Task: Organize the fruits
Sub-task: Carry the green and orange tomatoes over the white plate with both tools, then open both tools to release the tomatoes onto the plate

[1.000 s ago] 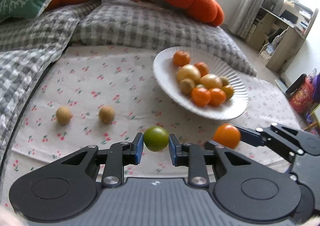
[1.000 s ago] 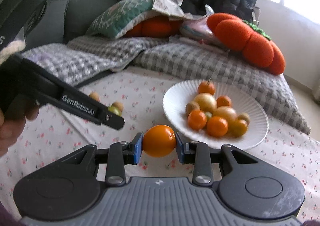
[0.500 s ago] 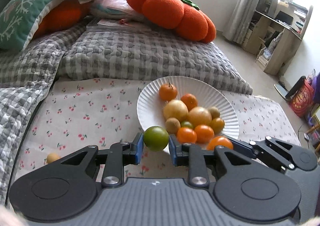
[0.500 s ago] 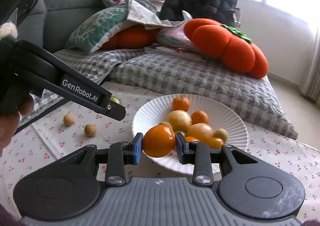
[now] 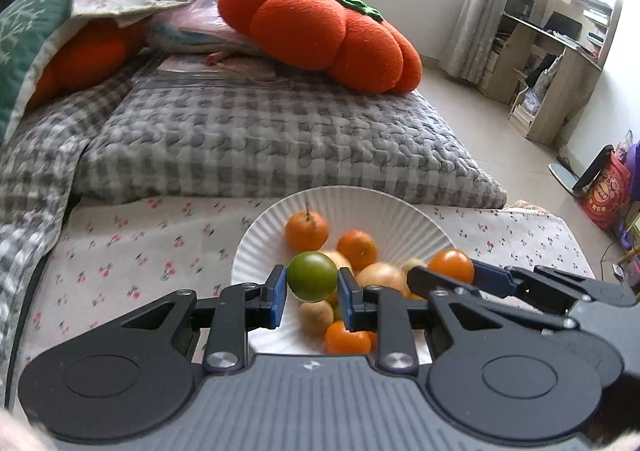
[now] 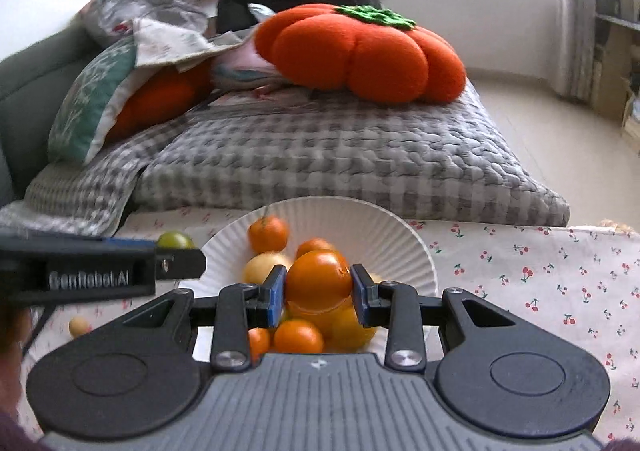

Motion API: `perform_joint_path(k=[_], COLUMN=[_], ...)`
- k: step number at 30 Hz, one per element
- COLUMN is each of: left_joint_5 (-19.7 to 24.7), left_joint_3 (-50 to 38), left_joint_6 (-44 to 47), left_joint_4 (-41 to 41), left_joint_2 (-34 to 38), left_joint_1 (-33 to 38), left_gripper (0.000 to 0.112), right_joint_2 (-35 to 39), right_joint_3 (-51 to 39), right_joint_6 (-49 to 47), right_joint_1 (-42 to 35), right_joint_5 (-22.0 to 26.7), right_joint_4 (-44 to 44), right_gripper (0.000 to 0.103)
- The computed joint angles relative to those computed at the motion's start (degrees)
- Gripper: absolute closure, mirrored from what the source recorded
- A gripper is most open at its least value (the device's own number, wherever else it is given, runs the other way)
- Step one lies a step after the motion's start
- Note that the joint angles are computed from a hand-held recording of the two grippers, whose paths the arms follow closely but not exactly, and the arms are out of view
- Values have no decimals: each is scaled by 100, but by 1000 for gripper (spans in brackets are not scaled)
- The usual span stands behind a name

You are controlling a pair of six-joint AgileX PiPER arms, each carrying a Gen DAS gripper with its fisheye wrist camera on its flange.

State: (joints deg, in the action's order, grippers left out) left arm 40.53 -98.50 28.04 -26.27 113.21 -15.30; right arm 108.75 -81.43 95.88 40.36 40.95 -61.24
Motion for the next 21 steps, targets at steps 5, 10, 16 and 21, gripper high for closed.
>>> perform_joint_path(k=[5,10,16,21], left_joint_5=[277,576,866,991], left_joint_3=[-739,-1555,-2401,-2735], left_joint_6=[-310,-338,-400,-293], left_joint_4=[68,-256,-399,-472], left_joint_2=[445,998,1715,2071], left_joint_1=[-73,-40,-91,-135], left_gripper=[92,92,92,92], right_joint_2=[-134,-263,-162,36], right_joint_3=[134,332,390,208], right_joint_6=[87,1,-227,-473], right_joint_1=[-317,-586,-852,-845], right_joint_5=[-298,-623,-937,-915], right_joint_4=[152,292,300,83], right_gripper=[72,72,72,72])
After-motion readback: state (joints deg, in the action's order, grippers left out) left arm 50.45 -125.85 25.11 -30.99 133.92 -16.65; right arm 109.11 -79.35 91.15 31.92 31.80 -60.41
